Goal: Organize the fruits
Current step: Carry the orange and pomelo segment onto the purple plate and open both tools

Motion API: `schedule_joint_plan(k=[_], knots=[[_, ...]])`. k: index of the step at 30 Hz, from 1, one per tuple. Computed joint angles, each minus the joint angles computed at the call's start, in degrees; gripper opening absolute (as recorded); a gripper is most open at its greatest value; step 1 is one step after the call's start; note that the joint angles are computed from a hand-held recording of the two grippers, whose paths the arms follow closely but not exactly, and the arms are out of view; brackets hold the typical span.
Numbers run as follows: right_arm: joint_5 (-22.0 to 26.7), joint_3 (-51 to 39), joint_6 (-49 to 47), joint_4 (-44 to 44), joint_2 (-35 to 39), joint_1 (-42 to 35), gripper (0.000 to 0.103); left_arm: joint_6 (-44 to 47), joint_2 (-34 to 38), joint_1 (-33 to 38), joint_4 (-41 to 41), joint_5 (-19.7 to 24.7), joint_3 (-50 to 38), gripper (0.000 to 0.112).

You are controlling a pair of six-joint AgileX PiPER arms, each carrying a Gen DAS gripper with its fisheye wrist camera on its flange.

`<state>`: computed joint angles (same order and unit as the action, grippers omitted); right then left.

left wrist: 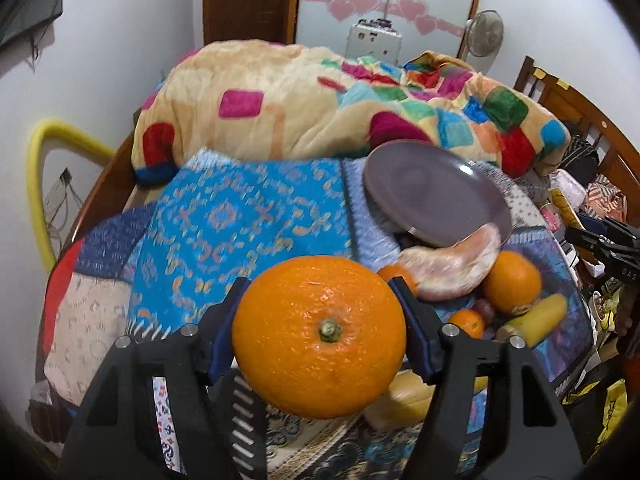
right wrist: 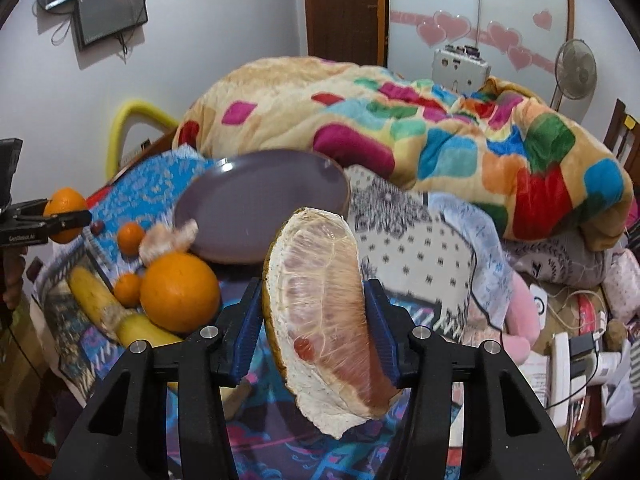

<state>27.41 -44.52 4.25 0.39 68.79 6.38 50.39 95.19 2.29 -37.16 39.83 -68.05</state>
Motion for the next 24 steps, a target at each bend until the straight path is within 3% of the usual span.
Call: schedule_joint_plan(k=[9,15,18,24], knots=[[-2.43,-3.77,3.54,-2.53,1.43,2.36,0.047,-3.94,1.7,-4.28,-0.56,3.06,-7.64,0.069],[-4.42,-6.64,0.44,0.6,5.27,1.96,0.047,-8.76,5.12,-7.91,3.24,1.53,-14.0,0.069],[-5.74,-7.85,2.92,-2.41,7.78,2.48,0.047,-10.29,6.89,-10.17,5.93,-0.51,-16.05,0.069],[-7.15,-11.27,-1.17,1.48,14.04,0.35,0.047,-14.03,13.29,-13.26,9.57,1.63,-23.83,0.069]])
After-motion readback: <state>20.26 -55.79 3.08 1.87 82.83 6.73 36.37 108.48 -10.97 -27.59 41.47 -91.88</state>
